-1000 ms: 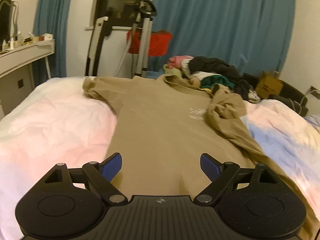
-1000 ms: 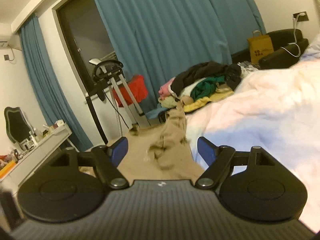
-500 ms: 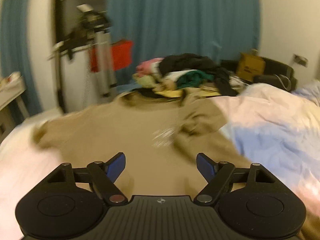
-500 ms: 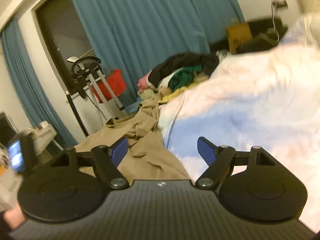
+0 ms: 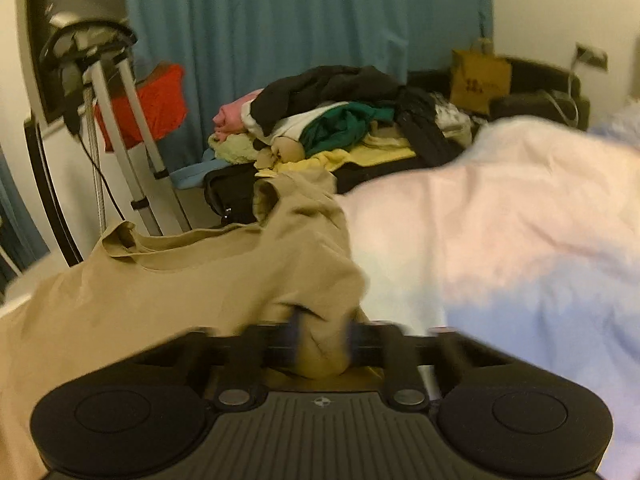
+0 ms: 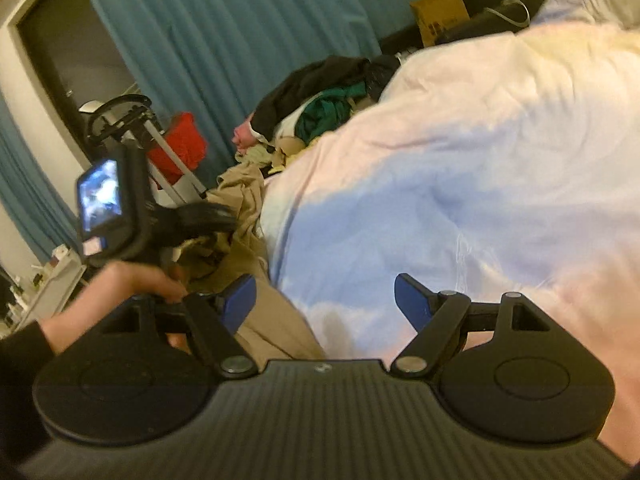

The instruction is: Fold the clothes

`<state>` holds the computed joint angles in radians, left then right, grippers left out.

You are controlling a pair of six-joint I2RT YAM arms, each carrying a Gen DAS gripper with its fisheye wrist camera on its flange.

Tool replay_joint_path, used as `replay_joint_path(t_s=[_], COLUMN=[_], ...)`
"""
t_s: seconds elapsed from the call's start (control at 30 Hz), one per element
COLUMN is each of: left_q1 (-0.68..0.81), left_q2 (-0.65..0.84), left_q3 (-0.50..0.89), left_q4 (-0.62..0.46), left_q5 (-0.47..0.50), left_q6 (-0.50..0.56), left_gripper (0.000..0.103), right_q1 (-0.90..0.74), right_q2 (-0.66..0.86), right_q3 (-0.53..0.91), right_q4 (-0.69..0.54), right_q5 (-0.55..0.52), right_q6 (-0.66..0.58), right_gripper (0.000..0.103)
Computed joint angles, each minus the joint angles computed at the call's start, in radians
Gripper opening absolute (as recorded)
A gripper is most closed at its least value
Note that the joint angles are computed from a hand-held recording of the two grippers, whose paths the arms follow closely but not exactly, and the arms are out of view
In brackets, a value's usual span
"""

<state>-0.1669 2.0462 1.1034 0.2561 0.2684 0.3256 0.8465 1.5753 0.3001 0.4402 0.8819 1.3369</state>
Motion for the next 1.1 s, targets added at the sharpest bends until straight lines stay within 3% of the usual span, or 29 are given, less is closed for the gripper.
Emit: replay_joint_path(t_s=[0.07,0.13,0.2,0.27,0.37,0.4,0.43,0.5,0.67,0.77,0.87,1.03,1.07,1.1], left_q1=[0.068,0.136,0.185,0.216,0.244,0.252,0.261,0.28,0.314,0.317,0.27,0.172,0.164,0.156], left_q2=[0.021,0.088,0.158,0.224,0.344,0.371,0.371,0.339,0.171,0.047,-0.041,-0.024,-0.012,0.0], left_q3=[0.132,0.352,0.516,0.629,0.814,0.851,0.837,0.764,0.462,0.258,0.075,-0.052,-0.051,-0.048], left_q4=[-0.145,-0.38,-0.466,-0.481,-0.618,-0.654,-0.647,-0.609,-0.426,-0.326,-0.202,-0.042,-0.037,-0.032], left_q5=[0.122,0.246,0.294,0.269,0.183,0.158,0.14,0.134,0.144,0.212,0.19,0.063,0.046,0.029], left_q6=[-0.052,-0.113,-0.197,-0.287,-0.354,-0.357,-0.355,-0.336,-0.24,-0.156,-0.06,-0.029,-0.041,-0.053], left_gripper=[0.009,0.009,0.009,0.009,0.011,0.016,0.02,0.042,0.058,0.063,0.068,0.065,0.058,0.043], right_q1=[0.007,0.03,0.049,0.058,0.068,0.071,0.074,0.078,0.093,0.105,0.121,0.151,0.157,0.168], right_q2=[0.005,0.0,-0.001,0.0,0.001,0.0,-0.002,-0.007,-0.014,-0.014,-0.007,0.007,0.008,0.008], right_q3=[-0.001,-0.003,0.013,0.027,0.043,0.051,0.057,0.059,0.07,0.081,0.099,0.12,0.123,0.128], right_q4=[0.002,0.0,-0.039,-0.066,-0.094,-0.112,-0.128,-0.136,-0.161,-0.174,-0.195,-0.223,-0.23,-0.242], right_q5=[0.001,0.017,0.037,0.044,0.054,0.06,0.065,0.07,0.083,0.087,0.093,0.102,0.104,0.111], right_q6=[0.013,0.017,0.018,0.014,0.008,0.011,0.013,0.013,0.01,0.01,0.01,0.026,0.029,0.033], right_gripper=[0.078,0.078,0.078,0.078,0.078,0.078,0.078,0.078,0.078,0.078,0.078,0.078,0.078,0.078])
